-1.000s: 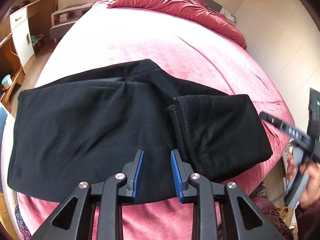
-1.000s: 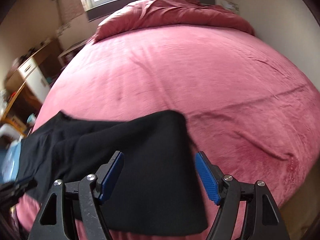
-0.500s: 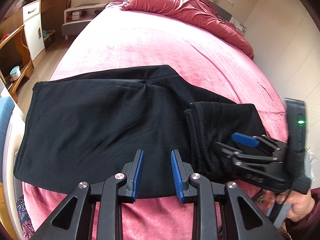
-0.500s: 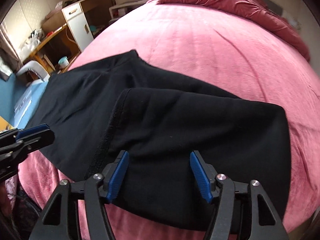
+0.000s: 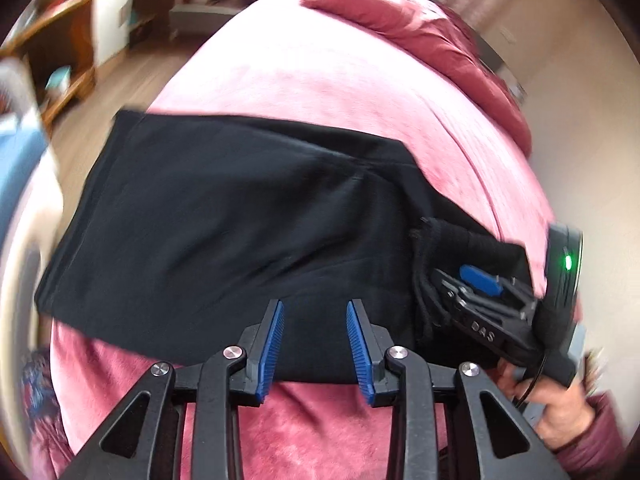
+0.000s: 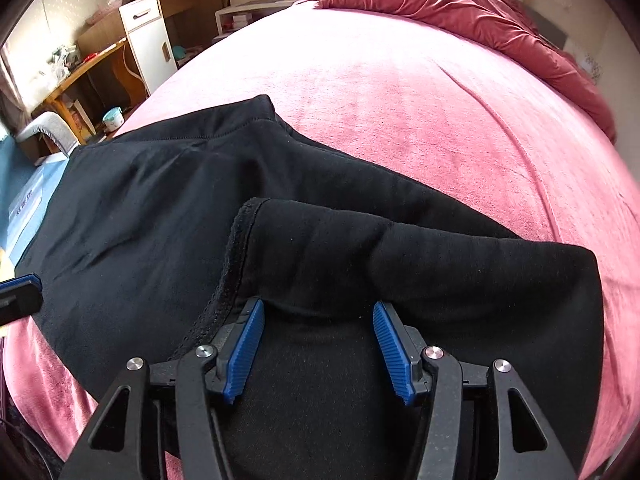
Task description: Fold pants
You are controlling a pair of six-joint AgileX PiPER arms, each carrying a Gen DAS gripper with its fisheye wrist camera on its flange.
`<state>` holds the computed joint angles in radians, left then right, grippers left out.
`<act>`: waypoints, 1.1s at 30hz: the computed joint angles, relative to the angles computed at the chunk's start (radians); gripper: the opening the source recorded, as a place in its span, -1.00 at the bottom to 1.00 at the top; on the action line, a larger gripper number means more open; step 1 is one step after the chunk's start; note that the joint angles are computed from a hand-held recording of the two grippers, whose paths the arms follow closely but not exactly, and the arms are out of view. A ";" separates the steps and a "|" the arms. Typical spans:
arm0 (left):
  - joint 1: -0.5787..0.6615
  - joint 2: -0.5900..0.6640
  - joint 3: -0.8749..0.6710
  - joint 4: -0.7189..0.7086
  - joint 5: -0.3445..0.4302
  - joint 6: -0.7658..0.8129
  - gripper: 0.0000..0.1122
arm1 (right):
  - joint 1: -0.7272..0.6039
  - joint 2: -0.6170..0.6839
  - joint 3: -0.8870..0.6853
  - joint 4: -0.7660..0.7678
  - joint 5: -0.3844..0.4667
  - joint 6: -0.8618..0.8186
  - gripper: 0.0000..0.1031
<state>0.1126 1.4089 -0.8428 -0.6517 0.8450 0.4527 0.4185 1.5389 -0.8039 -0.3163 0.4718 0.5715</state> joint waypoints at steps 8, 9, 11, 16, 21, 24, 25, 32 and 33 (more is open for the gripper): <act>0.501 0.122 -0.033 -0.163 0.235 0.054 -0.02 | -0.019 -0.031 0.039 0.034 -0.040 -0.010 0.18; 0.542 0.138 -0.037 -0.170 0.246 0.044 -0.02 | -0.032 -0.043 0.050 0.061 -0.047 -0.036 0.19; 0.626 0.196 -0.049 -0.196 0.280 0.034 -0.02 | -0.027 -0.048 0.063 0.069 -0.060 -0.027 0.21; 0.713 0.266 -0.050 -0.213 0.274 -0.021 -0.05 | -0.067 -0.070 0.072 0.198 -0.061 -0.157 0.29; 0.714 0.283 -0.043 -0.222 0.250 -0.023 -0.07 | -0.067 -0.079 0.092 0.205 -0.082 -0.161 0.44; 0.711 0.291 -0.045 -0.237 0.226 -0.010 -0.23 | -0.061 -0.081 0.094 0.189 -0.087 -0.134 0.46; 0.704 0.303 -0.049 -0.245 0.218 -0.003 -0.28 | -0.057 -0.079 0.094 0.181 -0.090 -0.124 0.46; 0.676 0.345 -0.045 -0.257 0.151 0.010 -0.34 | -0.029 -0.061 0.087 0.106 -0.100 -0.025 0.46; 0.675 0.345 -0.044 -0.257 0.148 0.011 -0.37 | -0.027 -0.061 0.087 0.103 -0.100 -0.021 0.46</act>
